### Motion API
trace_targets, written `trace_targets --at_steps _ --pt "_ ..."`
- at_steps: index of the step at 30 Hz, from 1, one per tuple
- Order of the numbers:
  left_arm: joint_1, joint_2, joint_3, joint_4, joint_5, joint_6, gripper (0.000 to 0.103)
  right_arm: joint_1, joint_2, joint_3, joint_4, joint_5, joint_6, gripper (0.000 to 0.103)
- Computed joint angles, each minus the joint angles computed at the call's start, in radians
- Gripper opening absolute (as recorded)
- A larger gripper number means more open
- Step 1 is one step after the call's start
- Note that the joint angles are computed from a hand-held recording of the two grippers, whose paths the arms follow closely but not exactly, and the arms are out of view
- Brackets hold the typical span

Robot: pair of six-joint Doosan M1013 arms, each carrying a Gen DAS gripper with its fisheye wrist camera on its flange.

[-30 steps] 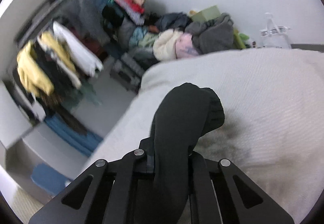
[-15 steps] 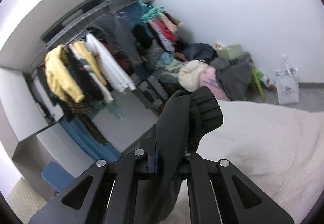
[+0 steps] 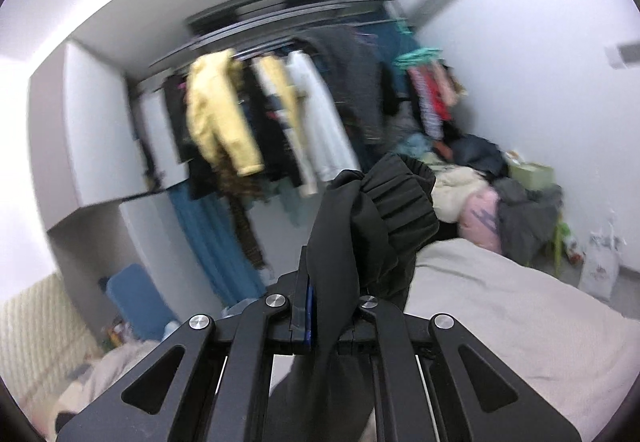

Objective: Fold large clothes
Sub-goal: 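Grasp the jacket sleeve cuff with the right tool and lift it, then fold the held sleeve across the jacket body with the right tool and release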

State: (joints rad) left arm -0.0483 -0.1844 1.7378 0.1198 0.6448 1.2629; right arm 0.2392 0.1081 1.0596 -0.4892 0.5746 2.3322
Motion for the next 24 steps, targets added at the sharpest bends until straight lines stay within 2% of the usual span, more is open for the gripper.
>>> trace_targets --at_steps 5,12,16,19,24 --pt "0.051 0.006 0.005 -0.050 -0.007 0.026 0.064 0.114 0.082 -0.140 0.013 0.034 -0.159 0.005" --pt "0.080 0.015 0.002 -0.034 -0.016 -0.001 0.064 0.240 0.196 -0.262 0.185 0.056 -0.377 0.005" --pt "0.096 0.017 0.005 -0.044 -0.018 0.006 0.064 0.280 0.243 -0.276 0.314 0.060 -0.473 0.006" --pt "0.100 0.018 0.006 -0.025 -0.020 -0.014 0.064 0.314 0.290 -0.295 0.401 0.092 -0.558 0.006" --pt "0.111 0.024 0.006 -0.002 -0.021 -0.047 0.064 0.355 0.334 -0.260 0.511 0.120 -0.673 0.007"
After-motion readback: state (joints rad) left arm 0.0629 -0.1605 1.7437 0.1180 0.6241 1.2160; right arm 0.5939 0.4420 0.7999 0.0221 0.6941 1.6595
